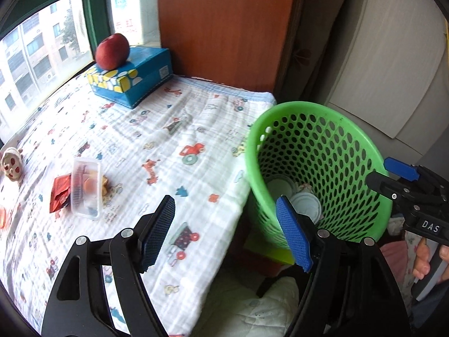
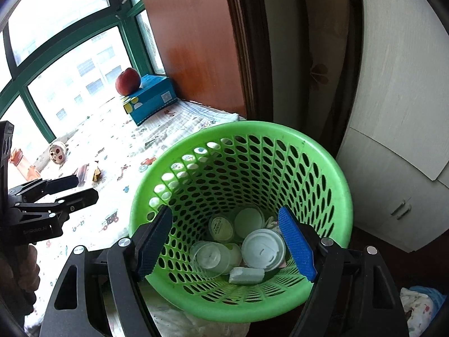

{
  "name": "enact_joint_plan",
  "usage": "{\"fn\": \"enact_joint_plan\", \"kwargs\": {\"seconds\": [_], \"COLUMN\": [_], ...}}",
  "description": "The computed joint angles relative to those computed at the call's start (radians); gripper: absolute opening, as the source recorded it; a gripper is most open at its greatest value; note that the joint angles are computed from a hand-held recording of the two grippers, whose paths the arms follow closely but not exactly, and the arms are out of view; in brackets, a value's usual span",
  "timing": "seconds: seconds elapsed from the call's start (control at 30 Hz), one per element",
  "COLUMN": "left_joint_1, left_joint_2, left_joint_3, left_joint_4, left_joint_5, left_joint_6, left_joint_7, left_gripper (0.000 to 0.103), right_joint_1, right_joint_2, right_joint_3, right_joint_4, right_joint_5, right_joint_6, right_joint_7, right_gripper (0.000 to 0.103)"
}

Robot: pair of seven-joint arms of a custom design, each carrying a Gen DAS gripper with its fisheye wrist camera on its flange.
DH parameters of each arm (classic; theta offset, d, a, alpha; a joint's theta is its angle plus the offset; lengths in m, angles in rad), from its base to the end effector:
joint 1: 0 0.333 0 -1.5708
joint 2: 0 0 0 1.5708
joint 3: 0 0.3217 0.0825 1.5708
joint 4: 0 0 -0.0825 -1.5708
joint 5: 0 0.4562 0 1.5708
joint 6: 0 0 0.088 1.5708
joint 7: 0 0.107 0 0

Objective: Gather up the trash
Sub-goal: 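Move both tools back to the table toward the clear plastic box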

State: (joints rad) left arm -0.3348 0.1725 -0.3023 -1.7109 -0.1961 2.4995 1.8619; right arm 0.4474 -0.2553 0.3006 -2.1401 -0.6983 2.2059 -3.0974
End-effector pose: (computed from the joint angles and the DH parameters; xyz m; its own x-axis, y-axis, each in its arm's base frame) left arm 0.5941 -0.4209 0.5426 -0.7226 -0.6882 0.0649 -0.5770 0.5489 -0.6048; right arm 0.4334 0.3853 0.5312 -0.4340 -0.8840 -0.1738 -0.6169 0.4322 -0.6578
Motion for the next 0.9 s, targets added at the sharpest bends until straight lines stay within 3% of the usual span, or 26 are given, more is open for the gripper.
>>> {"fn": "enact_joint_plan", "kwargs": {"seconds": [0.53,0.9], "left_joint_1": [0.114,0.186], "left_joint_2": [-0.011,-0.034], "left_joint_3": [0.085,0.114], "left_joint_4": [-0.021,-0.071], "left_joint_5": [0.075,0.079], "left_joint_6": [0.036,0.048], "left_joint_7": [-0.156,-0.186], "left_gripper": [0.073,0.073], "right_joint_1": [0.078,0.169], "right_joint_2": [0.289,0.575], "right_joint_3": [-0.072,-0.169], "right_joint_4": [0.296,0.627], "right_joint_5": [-0.019,0.097], "right_joint_6": [0.074,0.128], "right_joint_7": [-0.145,-0.323], "right_gripper": [0.075,0.075]}}
